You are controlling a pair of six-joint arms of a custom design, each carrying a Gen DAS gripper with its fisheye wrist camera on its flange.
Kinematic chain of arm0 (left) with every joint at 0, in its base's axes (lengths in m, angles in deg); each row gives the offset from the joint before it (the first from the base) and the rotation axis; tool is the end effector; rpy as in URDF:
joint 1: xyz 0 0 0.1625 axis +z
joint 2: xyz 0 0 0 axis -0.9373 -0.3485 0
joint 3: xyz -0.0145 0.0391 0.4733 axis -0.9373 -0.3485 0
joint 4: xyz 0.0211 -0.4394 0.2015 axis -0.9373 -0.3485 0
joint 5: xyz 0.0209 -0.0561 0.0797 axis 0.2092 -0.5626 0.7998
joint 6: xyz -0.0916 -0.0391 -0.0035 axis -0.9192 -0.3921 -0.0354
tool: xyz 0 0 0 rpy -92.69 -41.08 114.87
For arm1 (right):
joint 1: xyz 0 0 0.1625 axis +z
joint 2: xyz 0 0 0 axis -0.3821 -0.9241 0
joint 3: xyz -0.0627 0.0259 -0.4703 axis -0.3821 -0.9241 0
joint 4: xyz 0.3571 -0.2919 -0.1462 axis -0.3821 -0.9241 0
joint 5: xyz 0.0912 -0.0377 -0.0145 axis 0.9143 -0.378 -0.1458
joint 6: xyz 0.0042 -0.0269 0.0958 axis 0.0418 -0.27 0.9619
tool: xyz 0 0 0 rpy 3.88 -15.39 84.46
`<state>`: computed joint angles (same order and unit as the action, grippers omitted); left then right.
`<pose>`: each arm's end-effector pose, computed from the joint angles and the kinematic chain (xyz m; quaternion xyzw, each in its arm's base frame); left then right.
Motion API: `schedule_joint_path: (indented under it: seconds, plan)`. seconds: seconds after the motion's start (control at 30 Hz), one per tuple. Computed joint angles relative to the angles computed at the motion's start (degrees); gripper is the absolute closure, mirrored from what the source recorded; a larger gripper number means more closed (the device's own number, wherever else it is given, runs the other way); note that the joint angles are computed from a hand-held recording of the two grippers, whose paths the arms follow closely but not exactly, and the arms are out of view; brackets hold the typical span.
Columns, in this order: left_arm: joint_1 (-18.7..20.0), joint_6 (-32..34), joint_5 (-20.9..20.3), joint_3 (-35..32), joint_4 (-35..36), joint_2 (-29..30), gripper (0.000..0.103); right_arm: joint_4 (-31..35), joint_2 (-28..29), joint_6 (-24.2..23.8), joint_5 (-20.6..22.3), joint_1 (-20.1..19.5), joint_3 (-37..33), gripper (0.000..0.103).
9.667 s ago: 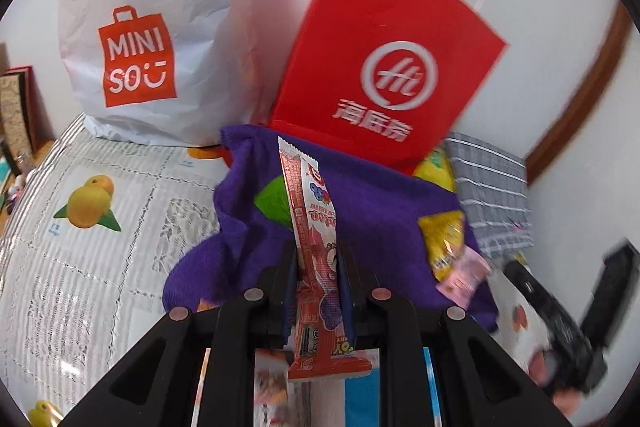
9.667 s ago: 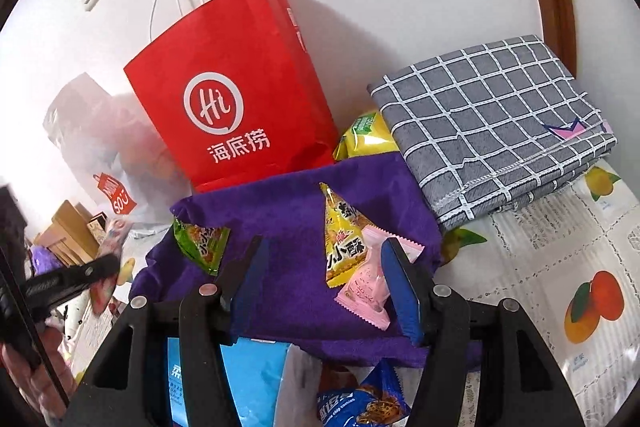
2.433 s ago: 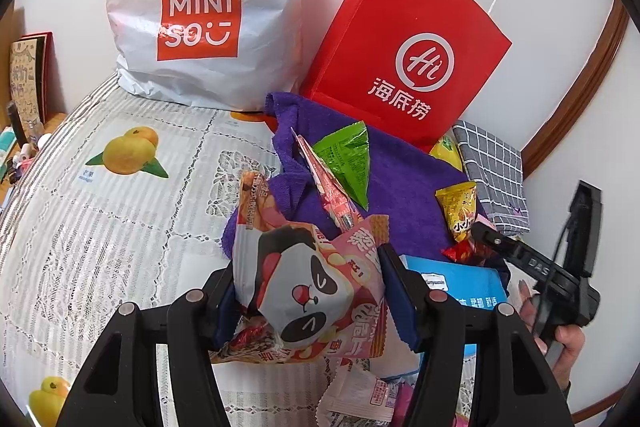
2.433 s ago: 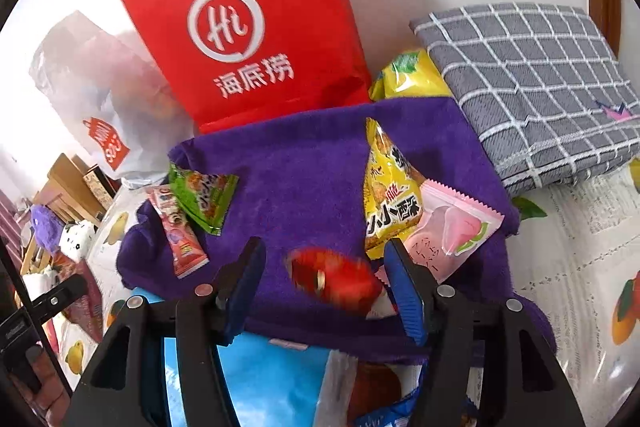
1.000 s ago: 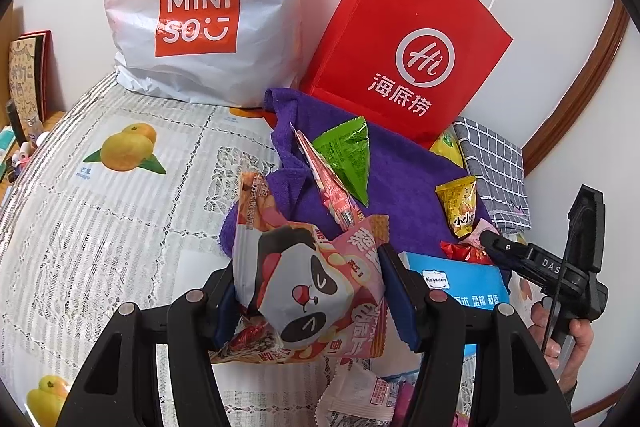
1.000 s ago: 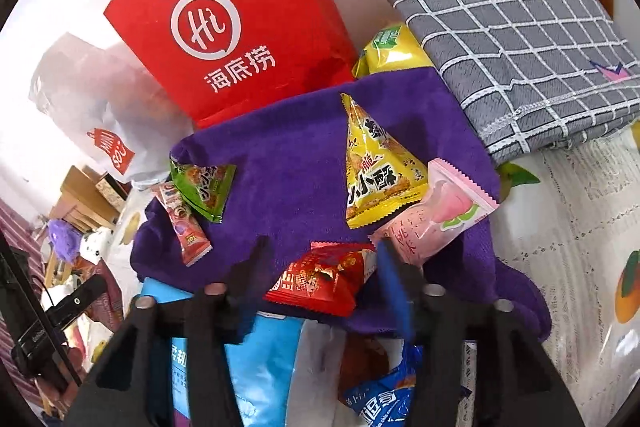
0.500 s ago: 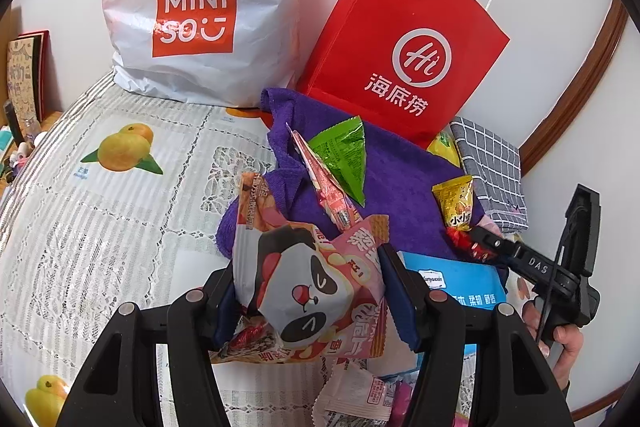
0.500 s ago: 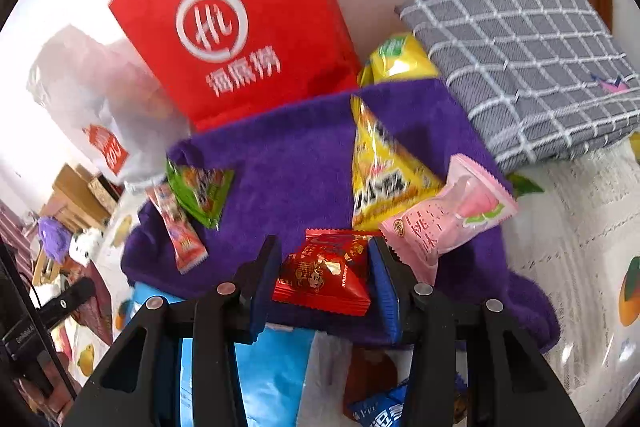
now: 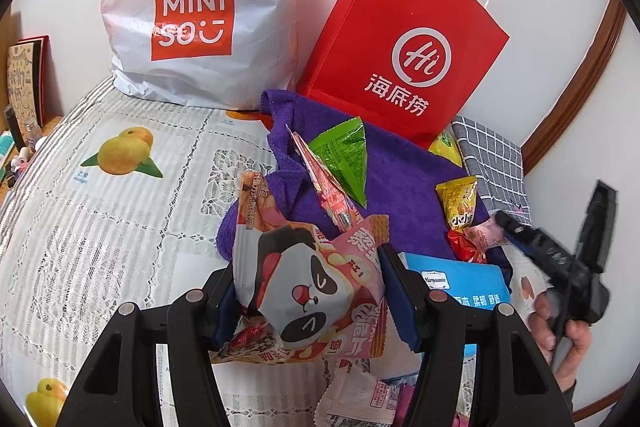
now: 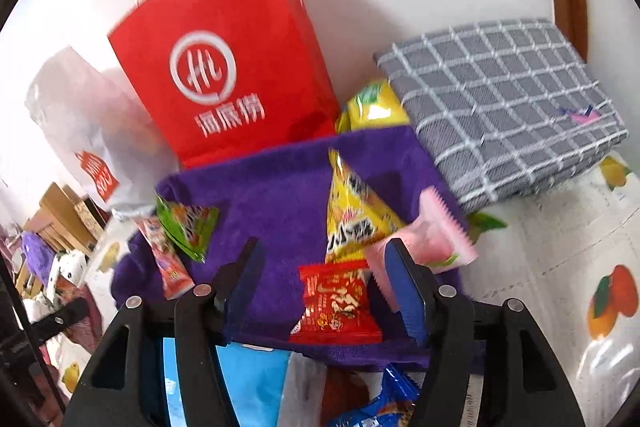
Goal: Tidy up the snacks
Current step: 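Lower the red pack onto the towel, open the right gripper and press it flat, then lower the panda-print pack onto the towel and open the left gripper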
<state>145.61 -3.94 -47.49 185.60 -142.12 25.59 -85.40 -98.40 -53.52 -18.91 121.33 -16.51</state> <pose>0.0517 -0.6396 0.2294 -0.1476 0.8146 -0.5026 0.2492 0.2626 -0.8791 -0.0797 0.3512 -0.9018 0.2307 0.1006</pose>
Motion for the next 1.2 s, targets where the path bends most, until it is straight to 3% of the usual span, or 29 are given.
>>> schedule_joint_path:
  seconds: [0.23, 0.3, 0.47, 0.73, 0.97, 1.2]
  plan:
    - [0.19, -0.22, -0.80, -0.56, 0.07, -0.07, 0.043, -3.14, -2.51, 3.46, 3.69, -0.66, 2.15, 0.041]
    - [-0.04, -0.05, 0.65, -1.10, 0.04, 0.27, 0.043, -3.54, -2.38, 4.25, 3.49, -0.73, 1.86, 0.041]
    - [0.29, -2.66, -0.40, -4.18, 5.64, 0.27, 0.043, -4.61, -2.60, 4.00, 2.25, -0.79, 2.31, 0.041]
    - [0.85, -4.63, 2.56, -13.66, 16.60, 4.02, 0.043, -5.25, -3.34, 4.13, 2.66, -0.99, 3.01, 0.041]
    - [2.15, -6.28, 2.06, -19.37, 22.11, 6.94, 0.043, -3.90, -3.39, 4.73, 2.78, -1.07, 2.63, 0.041]
    - [2.94, -5.13, -0.94, -20.98, 22.76, 8.28, 0.041, -3.53, -3.63, 4.70, 3.10, -1.03, 2.82, 0.041]
